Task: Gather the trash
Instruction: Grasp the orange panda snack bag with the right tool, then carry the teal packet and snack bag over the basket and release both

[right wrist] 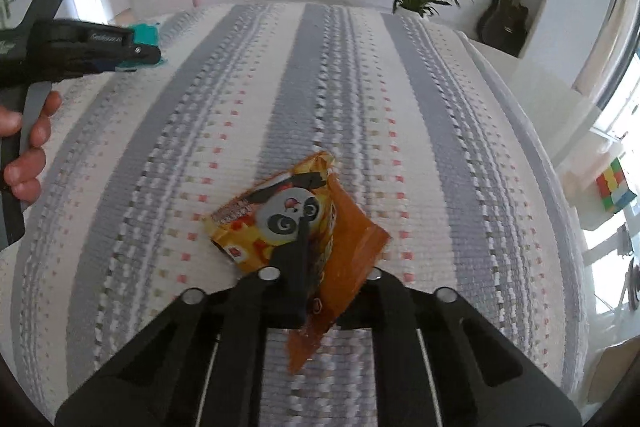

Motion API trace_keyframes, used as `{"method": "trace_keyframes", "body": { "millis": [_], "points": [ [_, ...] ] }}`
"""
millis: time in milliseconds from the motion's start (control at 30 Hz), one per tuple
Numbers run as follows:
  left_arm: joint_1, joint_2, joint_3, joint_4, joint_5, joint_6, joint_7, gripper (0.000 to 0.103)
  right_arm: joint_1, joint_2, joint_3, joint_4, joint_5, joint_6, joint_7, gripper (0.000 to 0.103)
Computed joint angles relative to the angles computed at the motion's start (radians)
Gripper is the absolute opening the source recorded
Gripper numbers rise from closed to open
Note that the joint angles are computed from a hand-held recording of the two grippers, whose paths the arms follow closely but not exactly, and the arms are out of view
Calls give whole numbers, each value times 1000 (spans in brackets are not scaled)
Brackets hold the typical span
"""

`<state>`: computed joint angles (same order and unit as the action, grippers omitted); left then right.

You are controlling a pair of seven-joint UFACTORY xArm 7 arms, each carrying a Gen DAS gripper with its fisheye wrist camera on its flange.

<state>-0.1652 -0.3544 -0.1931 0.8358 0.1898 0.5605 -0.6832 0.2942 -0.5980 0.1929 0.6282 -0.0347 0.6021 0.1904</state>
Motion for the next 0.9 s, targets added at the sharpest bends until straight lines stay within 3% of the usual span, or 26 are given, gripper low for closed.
{"method": "trace_keyframes", "body": {
  "millis": [267,533,700,800,900],
  "points": [
    [16,-250,31,-130,-24,72,62,31,81,-59,-48,-21,102,-64,-50,3],
    [55,-549,73,-220,-77,203,169,31,170,-113,-26,-3,172,-99,-89,2],
    [90,-717,105,-238,-88,312,248,31,244,-86,1,68,214,-99,-90,2],
    [149,-793,91,-231,-53,398,284,31,307,-10,18,160,266,-116,-90,2],
    [189,-880,123,-235,-34,467,331,31,339,68,62,250,280,-144,-77,2]
  ]
}}
